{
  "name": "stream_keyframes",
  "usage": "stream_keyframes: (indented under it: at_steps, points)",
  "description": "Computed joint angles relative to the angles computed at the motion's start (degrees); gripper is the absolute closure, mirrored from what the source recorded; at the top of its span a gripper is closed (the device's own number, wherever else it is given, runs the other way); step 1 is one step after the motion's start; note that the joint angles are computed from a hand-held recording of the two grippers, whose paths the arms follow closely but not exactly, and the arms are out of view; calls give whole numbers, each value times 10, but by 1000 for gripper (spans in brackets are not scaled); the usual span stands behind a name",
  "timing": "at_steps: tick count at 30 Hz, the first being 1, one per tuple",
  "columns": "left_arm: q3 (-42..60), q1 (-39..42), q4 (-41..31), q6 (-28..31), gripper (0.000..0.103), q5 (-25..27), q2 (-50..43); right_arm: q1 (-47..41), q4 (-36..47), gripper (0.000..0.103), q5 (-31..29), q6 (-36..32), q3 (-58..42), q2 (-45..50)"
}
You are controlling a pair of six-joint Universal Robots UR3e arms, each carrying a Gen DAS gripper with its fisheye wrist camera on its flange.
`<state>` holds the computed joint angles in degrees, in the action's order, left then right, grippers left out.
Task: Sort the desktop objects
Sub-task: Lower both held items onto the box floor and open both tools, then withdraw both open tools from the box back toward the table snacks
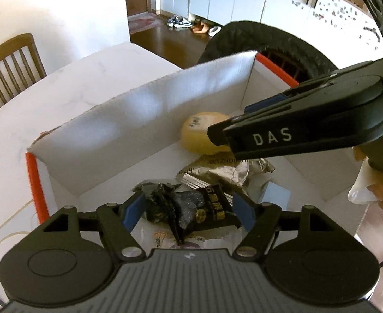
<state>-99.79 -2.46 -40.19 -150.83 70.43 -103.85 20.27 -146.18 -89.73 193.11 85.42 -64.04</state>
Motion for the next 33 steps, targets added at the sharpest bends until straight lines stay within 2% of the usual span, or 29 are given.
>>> stream_keyframes:
  at_steps: [15,19,24,25,26,27,31,33]
  points:
    - [-93,68,-15,12,30,-87,133,11,1,55,23,-16,52,-89]
    - [-125,101,-37,40,30,-119,189,20,-7,55,20,-3,70,-113]
    - [-158,148,-68,85,30,-156,254,43,-15,50,2,19,81,-130]
    - [-159,158,-83,94,28,-165,264,50,-17,47,-6,23,82,-132]
    - [-161,171,-100,105,25,-177,274,57,-23,39,-13,28,89,-135]
    - [-163,186,-115,116,24,-188,285,65,-30,36,-21,34,94,-138]
    - [-171,234,-172,156,23,-219,325,94,-31,36,-51,51,86,-134]
    - [-177,262,-203,185,23,-237,347,107,-33,32,-62,63,86,-135]
